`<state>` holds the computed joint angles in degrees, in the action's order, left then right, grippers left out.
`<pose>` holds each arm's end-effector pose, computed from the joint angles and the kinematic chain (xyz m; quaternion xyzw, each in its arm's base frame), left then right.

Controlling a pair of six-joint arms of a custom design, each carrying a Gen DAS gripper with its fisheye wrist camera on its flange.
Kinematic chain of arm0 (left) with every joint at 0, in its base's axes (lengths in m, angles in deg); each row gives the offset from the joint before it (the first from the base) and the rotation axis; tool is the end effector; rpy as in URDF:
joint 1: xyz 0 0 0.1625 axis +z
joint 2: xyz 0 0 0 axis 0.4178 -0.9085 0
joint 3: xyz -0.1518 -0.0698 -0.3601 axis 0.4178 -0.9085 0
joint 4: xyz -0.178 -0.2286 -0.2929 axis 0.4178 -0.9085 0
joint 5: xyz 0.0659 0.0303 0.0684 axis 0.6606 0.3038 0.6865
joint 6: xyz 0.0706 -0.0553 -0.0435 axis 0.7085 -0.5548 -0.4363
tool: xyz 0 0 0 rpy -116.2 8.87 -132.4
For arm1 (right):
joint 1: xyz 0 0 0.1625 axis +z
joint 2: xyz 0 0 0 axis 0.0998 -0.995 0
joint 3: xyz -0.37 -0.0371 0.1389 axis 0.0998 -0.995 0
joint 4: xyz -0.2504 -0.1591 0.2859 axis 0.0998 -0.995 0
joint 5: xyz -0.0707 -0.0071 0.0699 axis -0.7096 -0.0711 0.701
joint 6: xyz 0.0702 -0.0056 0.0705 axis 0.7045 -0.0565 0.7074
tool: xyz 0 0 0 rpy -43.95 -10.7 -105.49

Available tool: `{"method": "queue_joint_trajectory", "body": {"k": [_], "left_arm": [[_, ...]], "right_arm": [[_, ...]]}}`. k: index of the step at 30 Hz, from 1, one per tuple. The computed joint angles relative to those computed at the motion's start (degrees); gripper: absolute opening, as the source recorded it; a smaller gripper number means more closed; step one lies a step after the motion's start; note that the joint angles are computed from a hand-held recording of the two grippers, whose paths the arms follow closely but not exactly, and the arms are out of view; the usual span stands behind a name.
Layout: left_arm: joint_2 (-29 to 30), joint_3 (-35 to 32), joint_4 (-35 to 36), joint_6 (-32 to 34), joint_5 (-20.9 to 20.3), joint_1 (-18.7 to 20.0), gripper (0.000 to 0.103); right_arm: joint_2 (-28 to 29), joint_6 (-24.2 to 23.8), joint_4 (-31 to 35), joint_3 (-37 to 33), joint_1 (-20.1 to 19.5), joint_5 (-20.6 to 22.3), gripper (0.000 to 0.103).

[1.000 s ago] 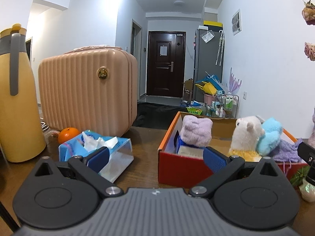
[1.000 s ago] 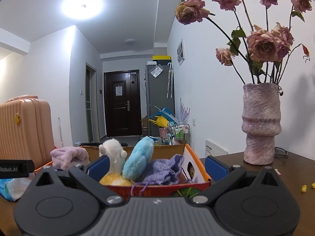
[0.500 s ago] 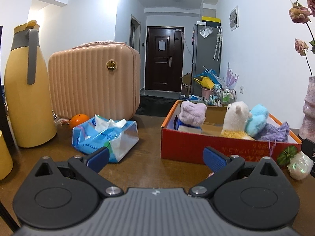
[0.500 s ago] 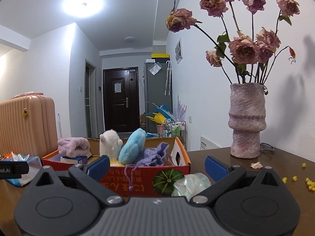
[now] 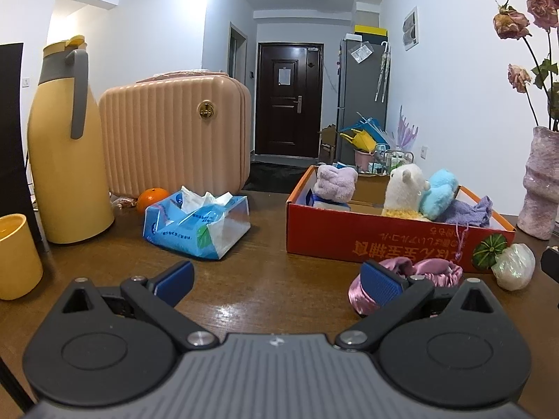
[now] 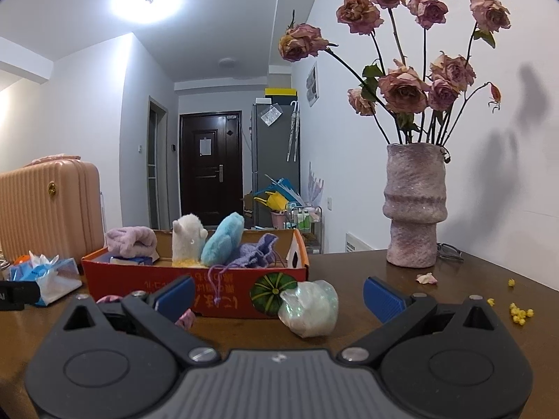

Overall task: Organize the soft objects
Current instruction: 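Withdraw both grippers from the box toward the scrunchie and plastic bag, then grasp the pink satin scrunchie with the right gripper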

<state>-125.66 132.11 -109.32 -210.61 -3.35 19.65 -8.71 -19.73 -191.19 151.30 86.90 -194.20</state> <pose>-0.1454 -0.4447 0.0744 0.2141 0.7708 -0.5188 0.3014 0.1150 -0.3920 0.0726 0.1331 -0.6761 0.6276 0.3625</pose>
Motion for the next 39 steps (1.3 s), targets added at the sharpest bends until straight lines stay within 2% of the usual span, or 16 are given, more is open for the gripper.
{"method": "queue_joint_trajectory", "body": {"k": [16,39], "left_arm": [[-0.8,-0.2,5.3,-4.9,2.4,0.4,0.103],[-0.5,-0.6,6.0,-4.4,2.8,0.5,0.103]], "right_arm": [[-0.3,0.1,0.1,1.8,0.0,-0.4,0.103],[-0.5,-0.1,1.5,1.8,0.1,-0.7,0.103]]}}
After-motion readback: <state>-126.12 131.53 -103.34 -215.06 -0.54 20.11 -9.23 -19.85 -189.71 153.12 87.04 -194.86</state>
